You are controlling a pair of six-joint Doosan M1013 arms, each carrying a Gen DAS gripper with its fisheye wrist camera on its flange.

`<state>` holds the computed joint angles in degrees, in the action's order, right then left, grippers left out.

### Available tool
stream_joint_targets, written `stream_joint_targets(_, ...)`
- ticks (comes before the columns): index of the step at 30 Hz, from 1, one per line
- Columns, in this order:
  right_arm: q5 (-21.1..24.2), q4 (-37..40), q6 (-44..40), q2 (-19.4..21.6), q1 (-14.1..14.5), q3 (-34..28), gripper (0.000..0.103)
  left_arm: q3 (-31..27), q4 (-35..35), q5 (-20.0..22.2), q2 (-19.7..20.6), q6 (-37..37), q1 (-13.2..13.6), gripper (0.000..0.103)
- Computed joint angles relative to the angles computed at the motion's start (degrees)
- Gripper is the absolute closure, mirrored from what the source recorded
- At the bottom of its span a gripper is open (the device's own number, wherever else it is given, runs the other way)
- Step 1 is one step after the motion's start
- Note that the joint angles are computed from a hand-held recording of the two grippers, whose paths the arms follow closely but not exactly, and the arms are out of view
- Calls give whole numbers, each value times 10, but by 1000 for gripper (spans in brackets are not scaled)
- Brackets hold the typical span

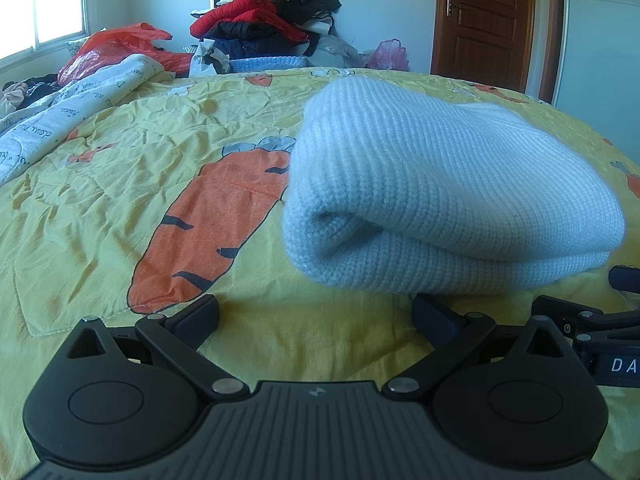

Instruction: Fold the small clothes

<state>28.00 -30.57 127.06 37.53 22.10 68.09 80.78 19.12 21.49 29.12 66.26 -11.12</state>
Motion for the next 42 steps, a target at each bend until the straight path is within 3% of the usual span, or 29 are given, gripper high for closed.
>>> stream_joint_targets(30, 0, -1, 0, 0, 0, 0, 0, 0, -1, -1, 1, 1, 0, 0)
stream_joint_targets(39, 2, 2, -1, 0, -1, -1, 0, -9, -20, 14, 3, 19, 1, 0)
stream_joint_targets(42, 24, 29, -25, -4, 0, -3, 0, -15, -51, 27, 3, 46, 3, 0)
